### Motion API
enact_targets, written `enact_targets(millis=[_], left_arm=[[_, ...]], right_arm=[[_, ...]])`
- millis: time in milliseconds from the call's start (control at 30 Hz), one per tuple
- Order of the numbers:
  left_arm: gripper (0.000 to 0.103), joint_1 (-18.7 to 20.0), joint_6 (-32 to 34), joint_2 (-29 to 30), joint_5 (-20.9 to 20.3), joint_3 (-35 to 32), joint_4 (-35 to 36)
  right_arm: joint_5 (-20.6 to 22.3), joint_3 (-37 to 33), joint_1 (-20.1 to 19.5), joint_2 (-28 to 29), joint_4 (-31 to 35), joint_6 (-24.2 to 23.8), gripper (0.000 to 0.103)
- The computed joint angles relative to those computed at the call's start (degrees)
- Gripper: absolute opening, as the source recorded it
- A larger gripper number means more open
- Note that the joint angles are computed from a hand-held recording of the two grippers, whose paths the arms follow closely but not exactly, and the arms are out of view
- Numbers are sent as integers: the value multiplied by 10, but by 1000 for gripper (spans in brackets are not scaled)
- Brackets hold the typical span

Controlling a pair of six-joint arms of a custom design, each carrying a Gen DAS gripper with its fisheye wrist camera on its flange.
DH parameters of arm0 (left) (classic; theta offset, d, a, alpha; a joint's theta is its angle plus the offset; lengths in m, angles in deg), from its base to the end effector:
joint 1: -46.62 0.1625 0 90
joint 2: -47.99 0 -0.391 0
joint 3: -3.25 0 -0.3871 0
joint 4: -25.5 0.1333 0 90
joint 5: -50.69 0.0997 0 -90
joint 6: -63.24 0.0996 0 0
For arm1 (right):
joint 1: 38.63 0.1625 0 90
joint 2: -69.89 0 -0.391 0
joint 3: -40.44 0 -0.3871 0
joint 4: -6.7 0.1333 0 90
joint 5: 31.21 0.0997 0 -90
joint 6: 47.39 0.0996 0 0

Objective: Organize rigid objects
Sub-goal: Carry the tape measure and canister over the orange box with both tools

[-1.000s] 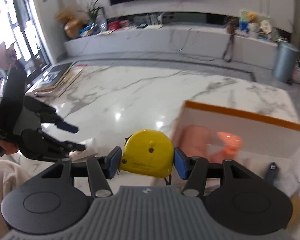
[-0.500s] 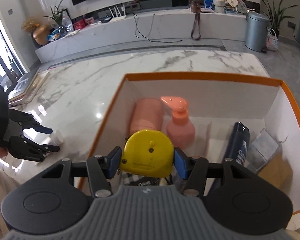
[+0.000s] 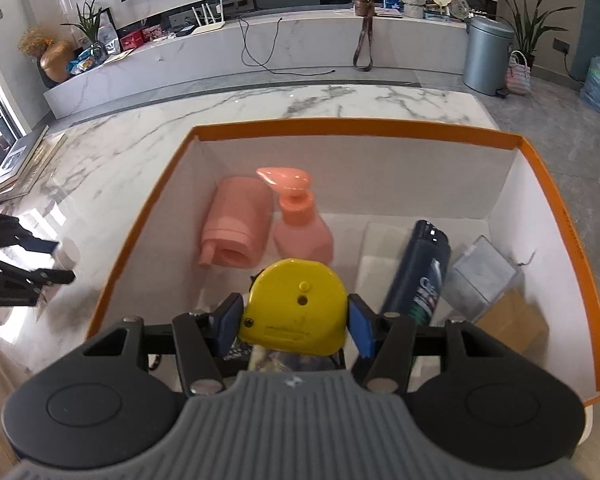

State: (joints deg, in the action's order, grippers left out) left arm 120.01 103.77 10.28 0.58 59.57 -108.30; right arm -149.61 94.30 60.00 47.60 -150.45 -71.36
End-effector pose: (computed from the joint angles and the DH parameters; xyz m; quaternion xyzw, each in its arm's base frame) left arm -0.0394 -0.8220 0.2514 0.3734 0.8413 -0.1315 0.3682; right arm 0.2085 -0.8014 0.0949 0.1871 -0.9070 0.2624 0.2710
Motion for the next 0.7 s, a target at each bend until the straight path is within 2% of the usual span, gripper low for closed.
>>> enact_targets(millis=[133,367,567,700], left_arm=[[50,-14,-18,-22,-35,32,-43],[50,-40,-51,-40,-115,45,-60],[50,-66,-64,-17,-165,-4,-23],[50,-85,-60,15,-183,-48,2]], right_arm=[[-3,14,-4,-9,-12,-4,56],[-9,33,-7,-24,-33,-13,56],[-17,23,-10,-33,-20,-29,56],[-26,-8,-12,-30,7,-54,56]])
